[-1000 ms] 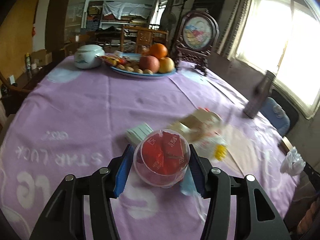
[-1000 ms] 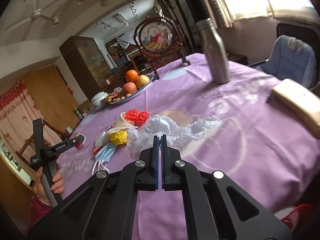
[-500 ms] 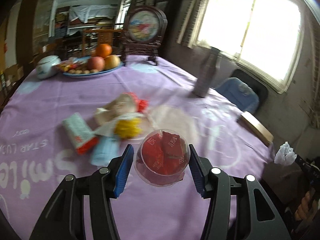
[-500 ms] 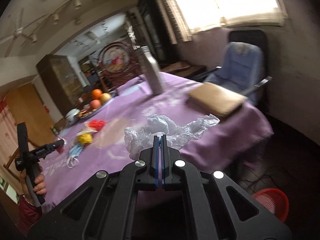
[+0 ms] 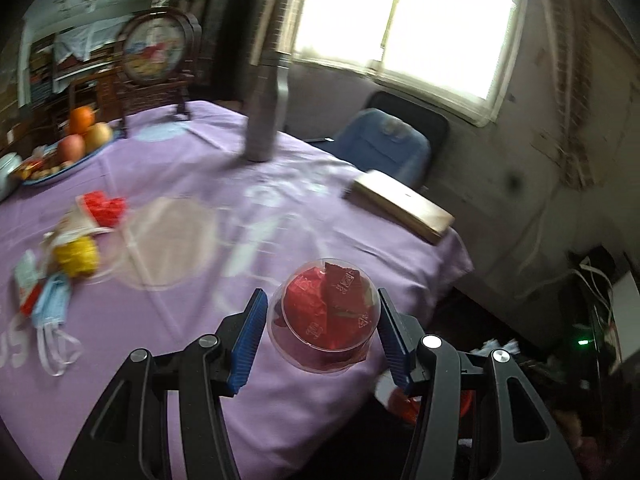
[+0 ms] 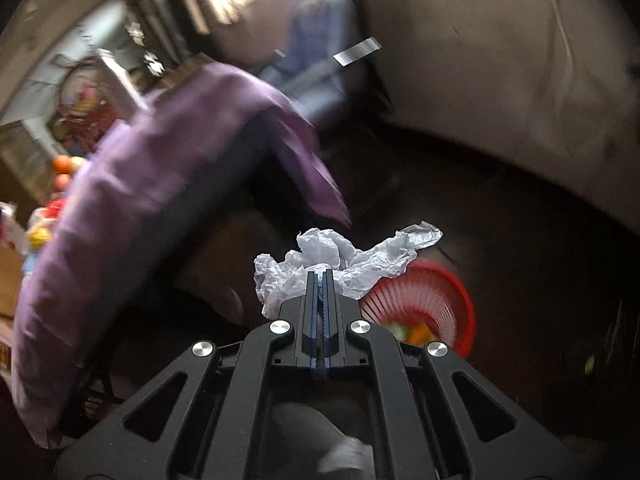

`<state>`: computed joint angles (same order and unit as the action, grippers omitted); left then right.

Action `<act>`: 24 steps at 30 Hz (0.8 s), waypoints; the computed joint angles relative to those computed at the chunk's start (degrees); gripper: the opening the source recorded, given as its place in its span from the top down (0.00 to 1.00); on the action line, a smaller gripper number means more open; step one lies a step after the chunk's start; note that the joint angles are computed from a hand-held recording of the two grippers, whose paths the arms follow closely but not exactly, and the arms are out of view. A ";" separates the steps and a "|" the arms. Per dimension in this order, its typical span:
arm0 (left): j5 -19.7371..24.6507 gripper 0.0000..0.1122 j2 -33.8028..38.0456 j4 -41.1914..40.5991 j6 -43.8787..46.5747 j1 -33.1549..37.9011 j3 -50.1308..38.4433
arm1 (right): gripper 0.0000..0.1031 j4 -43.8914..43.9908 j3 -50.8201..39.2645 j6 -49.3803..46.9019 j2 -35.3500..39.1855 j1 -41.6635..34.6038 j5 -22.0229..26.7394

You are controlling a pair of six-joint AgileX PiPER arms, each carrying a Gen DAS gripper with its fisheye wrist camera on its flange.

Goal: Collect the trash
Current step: 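Carry the plastic bag and candy container to the red wastebasket and open both grippers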

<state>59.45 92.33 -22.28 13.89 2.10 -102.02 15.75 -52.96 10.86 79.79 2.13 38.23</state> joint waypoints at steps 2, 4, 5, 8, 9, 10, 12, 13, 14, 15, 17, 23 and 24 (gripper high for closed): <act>-0.33 0.52 0.43 1.49 -0.86 -3.07 0.03 | 0.93 2.81 3.05 -4.00 2.34 -2.17 -1.13; -0.27 0.52 1.53 3.30 -2.35 -6.70 -0.80 | 0.88 5.46 5.23 -7.51 5.31 -4.43 -2.61; -0.33 0.52 2.05 4.01 -2.96 -8.38 -1.04 | 0.83 8.34 6.20 -10.52 7.53 -6.05 -3.47; -0.65 0.52 3.78 5.81 -4.71 -13.33 -1.65 | 0.82 12.19 7.85 -13.20 9.76 -8.31 -5.31; -0.66 0.52 4.84 5.99 -5.05 -15.08 -2.19 | 0.82 14.64 8.35 -15.78 9.49 -9.45 -5.44; -0.74 0.52 5.35 6.33 -5.53 -16.40 -2.36 | 0.82 16.11 8.55 -17.55 9.02 -10.32 -5.42; -0.57 0.52 7.88 6.73 -6.21 -19.45 -3.91 | 0.80 16.57 8.84 -17.99 7.81 -11.10 -5.83; -0.37 0.52 8.88 6.73 -6.35 -20.40 -4.56 | 0.79 17.26 9.81 -19.24 6.46 -12.32 -5.74; -0.04 0.52 10.45 6.82 -6.66 -21.87 -5.62 | 0.76 17.91 10.20 -20.25 5.30 -13.73 -5.55; 0.04 0.52 11.55 7.06 -7.10 -23.09 -6.25 | 0.72 18.18 10.36 -20.59 4.48 -14.78 -5.41; 0.98 0.52 14.86 7.35 -7.54 -25.95 -8.70 | 0.68 18.89 11.13 -21.93 2.49 -17.87 -5.21; 5.15 0.52 27.10 10.19 -8.95 -34.75 -19.57 | 0.65 20.27 10.03 -24.42 1.04 -24.39 -3.68; 6.79 0.52 30.21 10.71 -9.29 -36.31 -23.13 | 0.64 20.50 10.13 -25.06 0.81 -25.37 -3.47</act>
